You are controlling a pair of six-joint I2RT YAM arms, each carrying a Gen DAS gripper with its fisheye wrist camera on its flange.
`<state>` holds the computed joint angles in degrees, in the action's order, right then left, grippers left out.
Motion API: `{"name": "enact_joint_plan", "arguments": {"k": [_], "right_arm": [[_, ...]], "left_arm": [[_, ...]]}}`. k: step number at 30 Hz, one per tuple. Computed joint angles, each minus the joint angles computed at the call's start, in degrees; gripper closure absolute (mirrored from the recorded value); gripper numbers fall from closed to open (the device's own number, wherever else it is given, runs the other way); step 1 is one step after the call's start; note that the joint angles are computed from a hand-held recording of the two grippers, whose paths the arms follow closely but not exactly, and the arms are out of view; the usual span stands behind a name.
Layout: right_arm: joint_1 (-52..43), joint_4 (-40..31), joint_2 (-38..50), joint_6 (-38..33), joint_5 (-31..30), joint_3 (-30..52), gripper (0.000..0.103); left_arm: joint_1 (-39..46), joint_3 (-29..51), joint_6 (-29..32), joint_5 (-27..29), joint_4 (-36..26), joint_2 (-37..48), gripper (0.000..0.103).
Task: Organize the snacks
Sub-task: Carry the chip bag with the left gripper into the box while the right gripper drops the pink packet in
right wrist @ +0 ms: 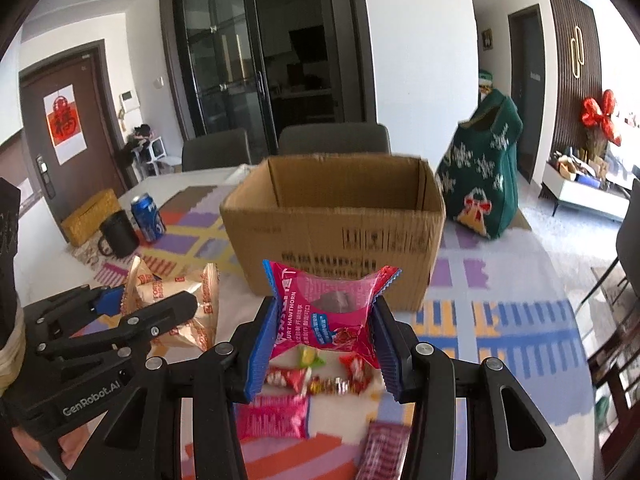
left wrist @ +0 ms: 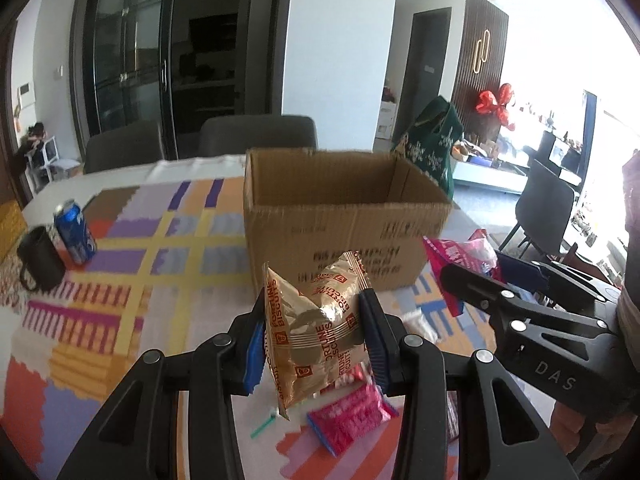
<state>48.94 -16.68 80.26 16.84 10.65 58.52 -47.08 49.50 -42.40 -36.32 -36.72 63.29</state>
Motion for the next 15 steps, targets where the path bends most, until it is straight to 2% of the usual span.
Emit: {"name": "enact_joint_plan", "arguments": {"k": [11, 15], "right_arm": [[-4.36, -2.34, 9.40, -3.98, -3.24, 13.79, 0.056], [-5.85, -3.55, 13.11, -5.25, -3.91, 19.05, 0.056]], "left_arm": [[14.31, 8.40, 14.70, 7.70, 4.13, 4.37, 0.061], [18.66, 11.04, 17.51, 11.71, 5.34, 7.31, 0.061]]}}
